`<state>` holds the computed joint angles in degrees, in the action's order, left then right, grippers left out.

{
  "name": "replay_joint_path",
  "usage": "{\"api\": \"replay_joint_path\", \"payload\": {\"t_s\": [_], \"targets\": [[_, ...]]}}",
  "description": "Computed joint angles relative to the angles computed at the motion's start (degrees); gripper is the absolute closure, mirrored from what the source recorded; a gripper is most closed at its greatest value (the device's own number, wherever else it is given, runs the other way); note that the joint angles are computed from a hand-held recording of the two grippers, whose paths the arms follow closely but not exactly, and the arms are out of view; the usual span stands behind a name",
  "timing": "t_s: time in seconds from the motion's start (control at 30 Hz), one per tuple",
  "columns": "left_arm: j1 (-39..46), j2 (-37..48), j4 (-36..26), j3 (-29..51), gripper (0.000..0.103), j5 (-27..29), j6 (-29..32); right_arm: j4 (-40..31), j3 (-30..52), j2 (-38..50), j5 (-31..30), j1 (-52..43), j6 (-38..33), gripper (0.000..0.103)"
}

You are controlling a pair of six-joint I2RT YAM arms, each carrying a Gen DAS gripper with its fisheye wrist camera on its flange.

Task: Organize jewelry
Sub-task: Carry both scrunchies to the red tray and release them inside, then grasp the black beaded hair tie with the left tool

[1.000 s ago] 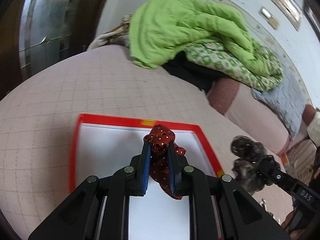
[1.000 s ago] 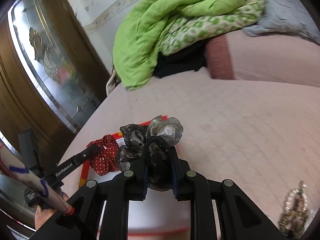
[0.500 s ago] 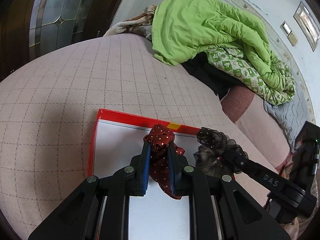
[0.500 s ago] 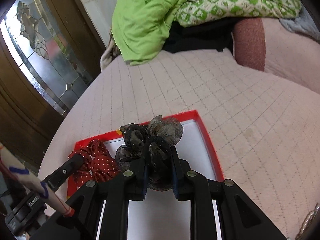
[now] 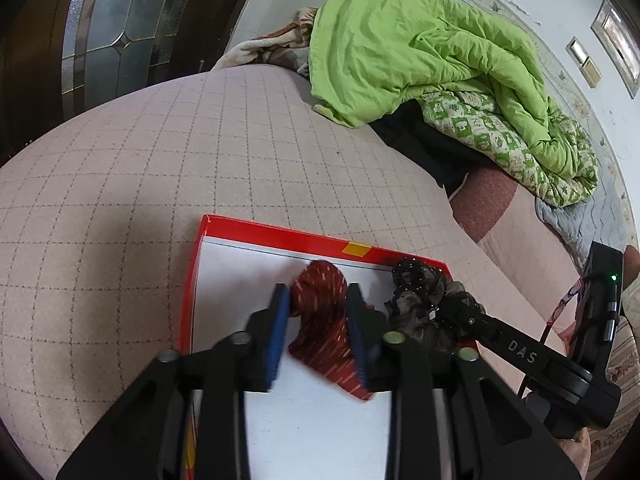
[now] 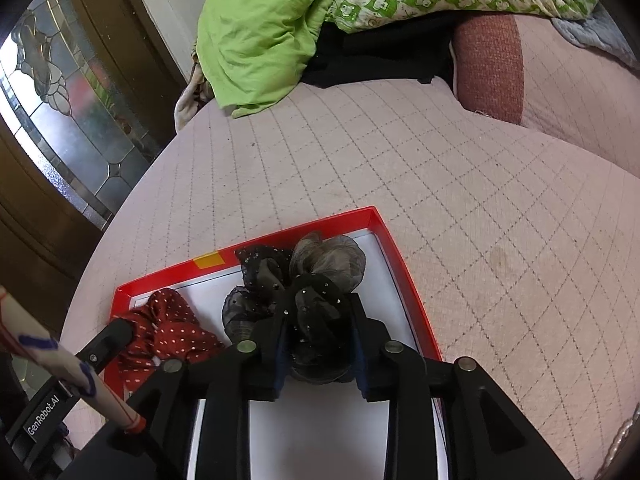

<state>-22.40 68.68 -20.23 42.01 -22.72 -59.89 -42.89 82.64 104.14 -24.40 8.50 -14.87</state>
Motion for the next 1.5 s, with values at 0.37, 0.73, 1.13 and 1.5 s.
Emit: {"api": "replay_joint_path", "payload": {"t_s": [0.37,0.73,1.13,1.5], "targets": [[-3.54,-3.97,-4.69,2.26,0.054,-8.13,-2.31,-3.28,1.77,-3.32,-5.38,-3.58,-1.26,0.045],[-10.40,0.85,-13.89,10.89,0.045,-16.69,-3.84,-10.12,1.48,-7.91,-10.97,-9.03,-5.43,0.045],[-18.14,6.46,-24.16,21.15,0.037,-24.27,-6.18,-18.08,0.53,-11.61,-14.60,-18.77,-13.13,0.045],[-25.64,14.57,-30.84,31.32,0.031,-27.69,-8.44,-31.05,4.90,-9.73,-20.54,-39.06,-30.11,0.045]]}}
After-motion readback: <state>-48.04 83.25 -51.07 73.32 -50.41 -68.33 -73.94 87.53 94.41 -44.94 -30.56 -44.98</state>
